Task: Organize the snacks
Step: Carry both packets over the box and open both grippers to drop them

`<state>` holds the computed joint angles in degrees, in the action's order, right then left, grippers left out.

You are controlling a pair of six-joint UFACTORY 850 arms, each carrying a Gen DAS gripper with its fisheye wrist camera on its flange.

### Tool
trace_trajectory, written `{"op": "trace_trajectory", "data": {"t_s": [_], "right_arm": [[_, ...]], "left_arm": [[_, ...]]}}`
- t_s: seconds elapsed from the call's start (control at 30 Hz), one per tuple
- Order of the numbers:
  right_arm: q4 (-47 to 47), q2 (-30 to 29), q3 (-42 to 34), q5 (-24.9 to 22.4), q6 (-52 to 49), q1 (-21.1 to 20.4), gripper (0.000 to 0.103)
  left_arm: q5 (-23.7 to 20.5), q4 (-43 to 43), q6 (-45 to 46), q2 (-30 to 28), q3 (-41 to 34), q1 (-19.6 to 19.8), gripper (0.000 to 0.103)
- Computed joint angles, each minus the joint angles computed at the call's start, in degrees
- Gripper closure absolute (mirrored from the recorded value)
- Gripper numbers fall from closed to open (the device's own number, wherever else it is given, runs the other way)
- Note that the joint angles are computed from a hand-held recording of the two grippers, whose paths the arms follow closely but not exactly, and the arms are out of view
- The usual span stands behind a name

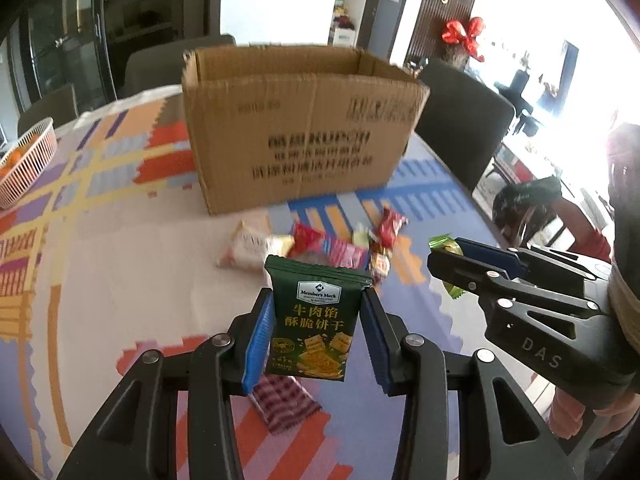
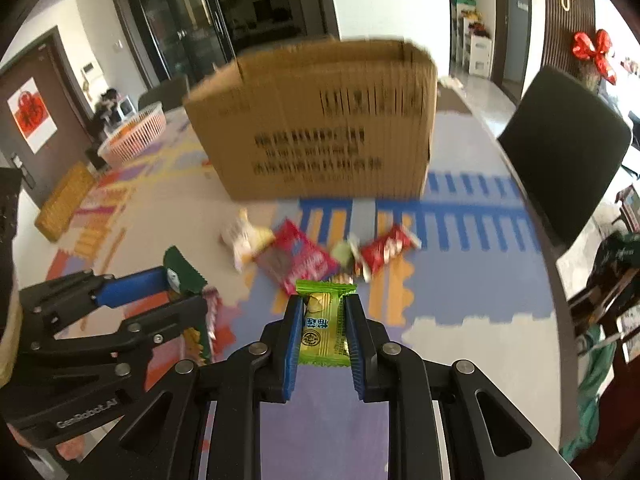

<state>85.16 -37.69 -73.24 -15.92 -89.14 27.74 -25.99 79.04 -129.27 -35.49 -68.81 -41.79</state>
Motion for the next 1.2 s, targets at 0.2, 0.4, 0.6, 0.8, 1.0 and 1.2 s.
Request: {"op": "trace_trajectory", "data": {"t_s": [0.2, 0.4, 0.6, 0.8, 1.0, 1.2], "right_arm": [[8.20, 0.97, -1.55, -0.20, -7.53, -0.10, 0.081], [14.96, 1.18, -3.99, -0.50, -13.21, -0.25, 0.081], [18.09, 0.50, -7.78, -0.49, -15.48, -0.05, 0.081], [11.24, -1.56, -13.21, -0.90, -8.00, 0.07, 0.081], [-1.13, -4.96, -20.30, -1.47, 4.64, -0.02, 0.081], [-10.74, -9.17, -27.71, -2.23, 14.06, 0.00, 0.081]], "left_arm": [[-3.59, 0.73, 1.73, 1.60, -0.86, 0.65, 0.060], [-7.88, 3.11, 2.70, 2.71, -1.98, 1.50, 0.060], [-9.49, 3.19, 5.70, 3.16, -3.97, 3.46, 0.060], [-8.93, 1.64, 9.51, 2.90, -6.66, 5.76, 0.060], [-8.28, -0.52, 14.57, 1.83, -9.84, 7.93, 0.060], [-6.26, -2.70, 18.36, -0.09, -13.19, 10.61, 0.060]]}}
